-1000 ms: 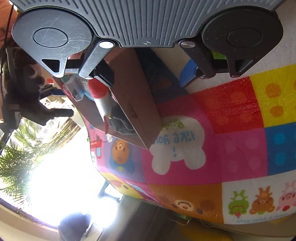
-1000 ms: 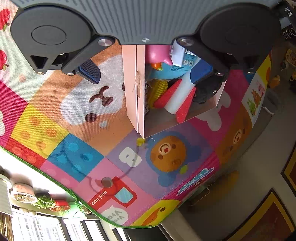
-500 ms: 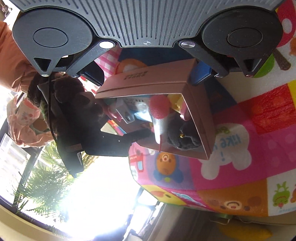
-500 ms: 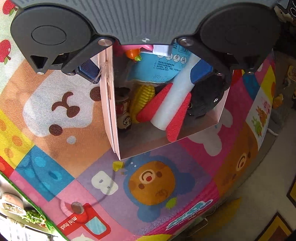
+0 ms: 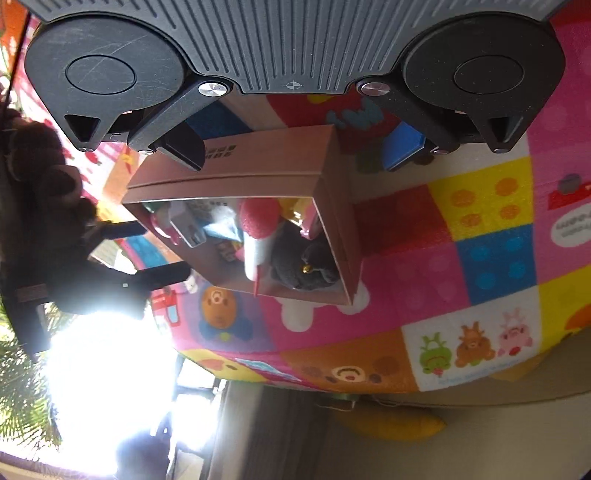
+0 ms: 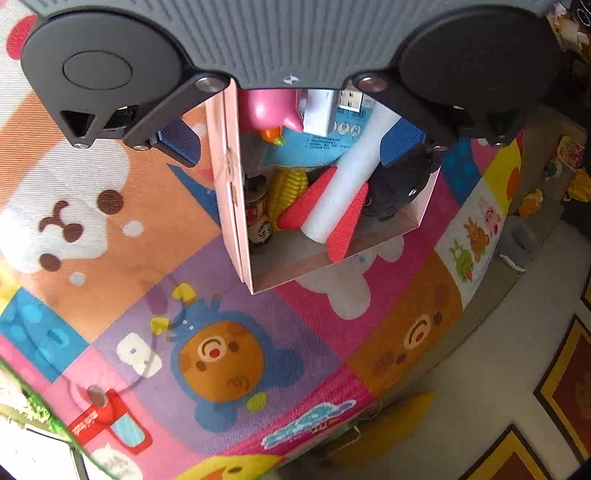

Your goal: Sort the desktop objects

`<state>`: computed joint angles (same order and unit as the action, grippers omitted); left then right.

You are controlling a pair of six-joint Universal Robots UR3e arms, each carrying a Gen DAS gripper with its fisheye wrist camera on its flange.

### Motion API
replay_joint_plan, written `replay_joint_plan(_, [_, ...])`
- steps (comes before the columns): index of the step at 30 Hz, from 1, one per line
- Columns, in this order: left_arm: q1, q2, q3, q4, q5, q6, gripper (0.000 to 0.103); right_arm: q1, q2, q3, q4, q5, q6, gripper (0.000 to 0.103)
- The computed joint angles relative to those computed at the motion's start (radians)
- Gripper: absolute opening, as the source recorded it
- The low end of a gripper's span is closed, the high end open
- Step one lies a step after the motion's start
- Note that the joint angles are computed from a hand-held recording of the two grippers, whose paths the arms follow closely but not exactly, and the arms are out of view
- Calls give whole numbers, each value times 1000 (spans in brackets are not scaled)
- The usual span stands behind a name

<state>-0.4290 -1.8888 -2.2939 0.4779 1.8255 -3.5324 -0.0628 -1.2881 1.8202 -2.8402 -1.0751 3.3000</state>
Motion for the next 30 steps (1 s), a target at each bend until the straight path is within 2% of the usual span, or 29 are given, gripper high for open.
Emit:
replay_joint_plan(2, [-74, 0, 53, -118, 120, -51, 103, -5, -129, 177, -119, -54, -27, 103])
replay_joint_plan(4, [-123, 4, 86, -205, 186, -106, 103, -1, -272, 358, -204, -119, -74, 103])
replay_joint_plan(7, [-207, -16, 117, -255, 293, -175, 103, 21, -416, 544, -248, -171, -134, 103])
replay_joint_plan(9, [-255, -37, 141, -296, 342, -180, 103, 62, -484, 657, -290, -217, -170, 103])
replay_joint_plan(12, [-304, -61, 188, -436, 400, -243, 103, 178, -442, 731, -388, -338, -171, 103])
replay_joint_plan(15, [-337, -96, 233, -542, 472, -320, 103, 277, -358, 754, -468, -460, -113, 103])
replay_joint_plan(18, [-317, -85, 234, -558, 451, -339, 103, 351, -316, 728, -475, -555, -109, 103])
replay_joint_plan(21, [-302, -80, 264, -614, 458, -366, 103, 345, -313, 733, -487, -548, -112, 103])
replay_joint_plan(24, [-268, -107, 300, -618, 445, -342, 103, 323, -276, 713, -514, -525, -136, 103])
replay_joint_plan(27, [-245, -119, 301, -582, 420, -316, 103, 275, -192, 690, -608, -476, -157, 103])
replay_joint_plan(30, [-243, -121, 295, -569, 417, -316, 103, 271, -127, 655, -659, -490, -149, 103])
